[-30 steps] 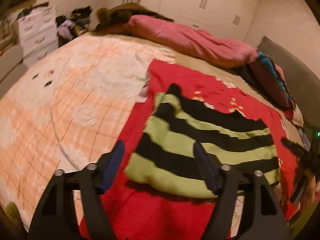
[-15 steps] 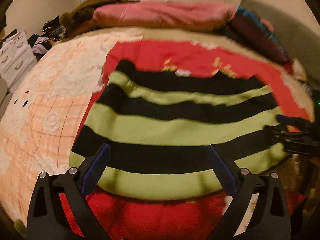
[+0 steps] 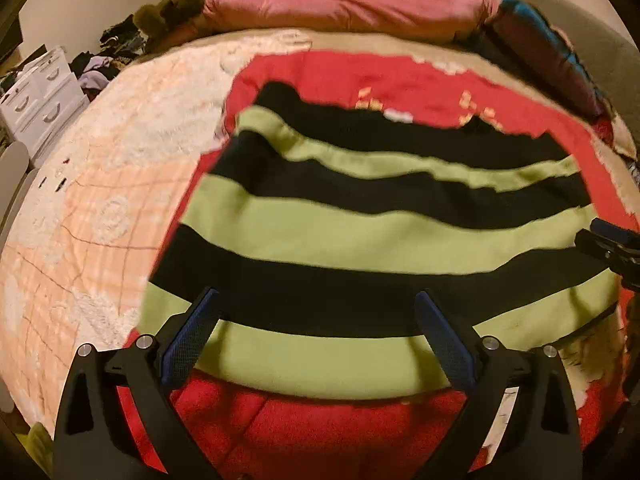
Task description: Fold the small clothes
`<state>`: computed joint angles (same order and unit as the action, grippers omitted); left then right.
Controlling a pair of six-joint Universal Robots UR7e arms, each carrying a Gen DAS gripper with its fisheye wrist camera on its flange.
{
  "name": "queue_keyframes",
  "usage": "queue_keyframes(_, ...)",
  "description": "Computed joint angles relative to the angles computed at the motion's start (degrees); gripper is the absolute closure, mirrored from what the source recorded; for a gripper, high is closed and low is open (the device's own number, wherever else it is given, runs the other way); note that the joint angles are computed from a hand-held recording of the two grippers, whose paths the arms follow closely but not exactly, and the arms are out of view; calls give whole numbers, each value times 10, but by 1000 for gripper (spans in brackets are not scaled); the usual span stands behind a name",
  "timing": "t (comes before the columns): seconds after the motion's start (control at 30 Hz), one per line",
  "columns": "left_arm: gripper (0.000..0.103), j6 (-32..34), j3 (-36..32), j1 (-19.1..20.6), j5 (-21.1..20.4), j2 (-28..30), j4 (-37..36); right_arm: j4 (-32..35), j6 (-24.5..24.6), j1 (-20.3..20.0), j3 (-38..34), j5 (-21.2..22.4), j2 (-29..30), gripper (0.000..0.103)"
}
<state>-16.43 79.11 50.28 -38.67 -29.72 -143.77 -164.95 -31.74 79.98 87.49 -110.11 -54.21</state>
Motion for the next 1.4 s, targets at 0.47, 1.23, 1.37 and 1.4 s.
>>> queue_keyframes(0.47, 5, 17, 27, -30, 19, -33, -37, -98, 14, 2, 28, 66, -26, 9)
queue_keyframes(1.23, 5, 7, 84, -23, 39, -90, -86, -206, -35, 33, 94, 49, -28, 9)
queue_keyframes(1.37, 4, 12, 96, -21, 41, -98, -96, -230, -44, 41, 113, 27, -26, 9)
queue_keyframes(1.4, 4, 13, 100, -20, 39, -102, -99, -231, -43, 42, 115, 24, -26, 9)
